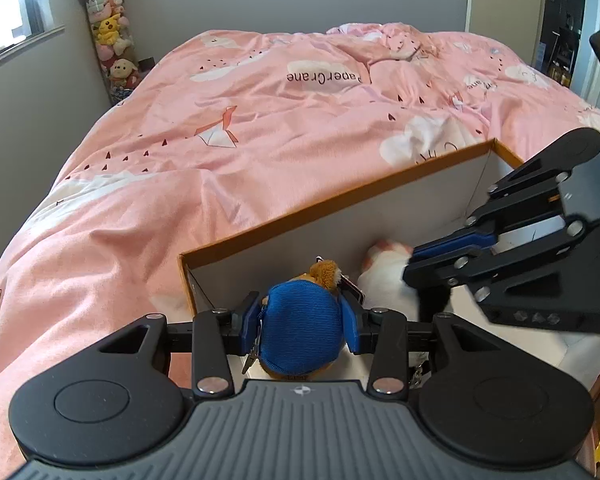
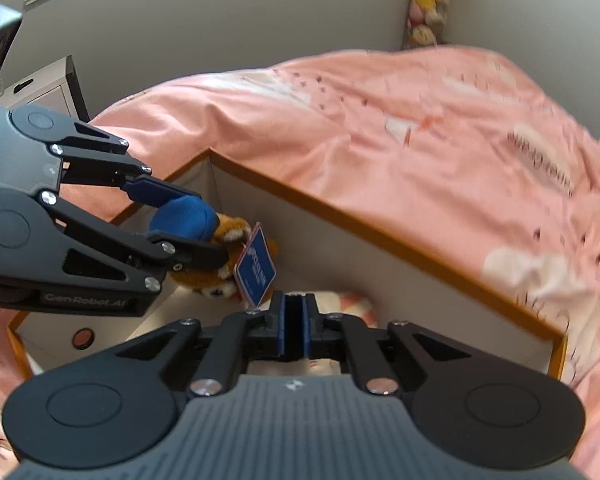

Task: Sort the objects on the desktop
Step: 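Lower both keychains into the orange box and open both tools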

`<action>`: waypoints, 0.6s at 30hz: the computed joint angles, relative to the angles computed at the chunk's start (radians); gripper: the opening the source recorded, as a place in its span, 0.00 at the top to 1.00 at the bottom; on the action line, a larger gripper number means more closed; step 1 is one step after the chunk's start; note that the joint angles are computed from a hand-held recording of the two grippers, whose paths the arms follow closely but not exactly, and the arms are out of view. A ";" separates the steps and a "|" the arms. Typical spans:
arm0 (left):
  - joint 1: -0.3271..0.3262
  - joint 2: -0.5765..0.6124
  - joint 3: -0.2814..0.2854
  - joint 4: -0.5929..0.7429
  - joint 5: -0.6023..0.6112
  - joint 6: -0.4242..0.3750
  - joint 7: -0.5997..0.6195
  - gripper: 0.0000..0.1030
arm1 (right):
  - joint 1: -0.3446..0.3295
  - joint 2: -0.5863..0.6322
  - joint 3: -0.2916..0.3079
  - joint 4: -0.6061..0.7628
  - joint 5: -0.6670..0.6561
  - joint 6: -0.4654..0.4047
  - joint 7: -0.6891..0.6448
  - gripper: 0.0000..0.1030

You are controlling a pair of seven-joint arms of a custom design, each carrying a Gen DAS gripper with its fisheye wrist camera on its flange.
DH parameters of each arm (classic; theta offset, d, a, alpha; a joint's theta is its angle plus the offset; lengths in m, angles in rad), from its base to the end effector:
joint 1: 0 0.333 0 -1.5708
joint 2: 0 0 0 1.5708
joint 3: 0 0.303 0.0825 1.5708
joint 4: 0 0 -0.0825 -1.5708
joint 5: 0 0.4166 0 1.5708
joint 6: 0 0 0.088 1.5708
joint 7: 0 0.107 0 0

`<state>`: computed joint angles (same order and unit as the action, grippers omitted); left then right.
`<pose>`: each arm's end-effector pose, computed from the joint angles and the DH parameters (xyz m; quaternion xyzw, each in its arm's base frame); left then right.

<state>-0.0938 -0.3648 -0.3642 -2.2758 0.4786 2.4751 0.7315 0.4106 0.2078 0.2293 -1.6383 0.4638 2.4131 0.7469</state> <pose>0.4649 -0.2456 0.5273 -0.6830 0.6387 -0.2110 0.2845 0.5656 0.4079 0.5398 -0.9202 0.1794 -0.0711 0.3405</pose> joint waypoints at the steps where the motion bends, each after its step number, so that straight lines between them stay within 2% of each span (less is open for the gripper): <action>1: -0.004 0.000 0.002 -0.002 -0.001 0.000 0.014 0.54 | 0.001 -0.001 -0.006 0.005 -0.011 -0.014 0.027 0.90; 3: -0.016 0.004 0.005 0.003 -0.011 -0.019 0.053 0.53 | 0.002 0.004 -0.016 0.025 -0.037 -0.057 0.087 0.83; 7: -0.054 0.014 0.016 0.020 -0.068 -0.092 0.153 0.52 | -0.001 0.028 -0.034 0.082 -0.086 -0.159 0.225 0.78; 9: -0.066 0.024 0.015 0.030 -0.085 -0.134 0.178 0.52 | -0.007 0.037 -0.036 0.096 -0.090 -0.182 0.261 0.63; 12: -0.087 0.055 0.027 0.052 -0.131 -0.183 0.226 0.54 | -0.011 0.064 -0.037 0.131 -0.110 -0.228 0.309 0.53; 15: -0.089 0.094 0.010 0.086 -0.093 -0.222 0.203 0.53 | -0.018 0.106 -0.032 0.188 -0.099 -0.301 0.353 0.46; 18: -0.095 0.115 0.015 0.109 -0.070 -0.247 0.146 0.53 | -0.016 0.118 -0.026 0.186 -0.104 -0.286 0.367 0.39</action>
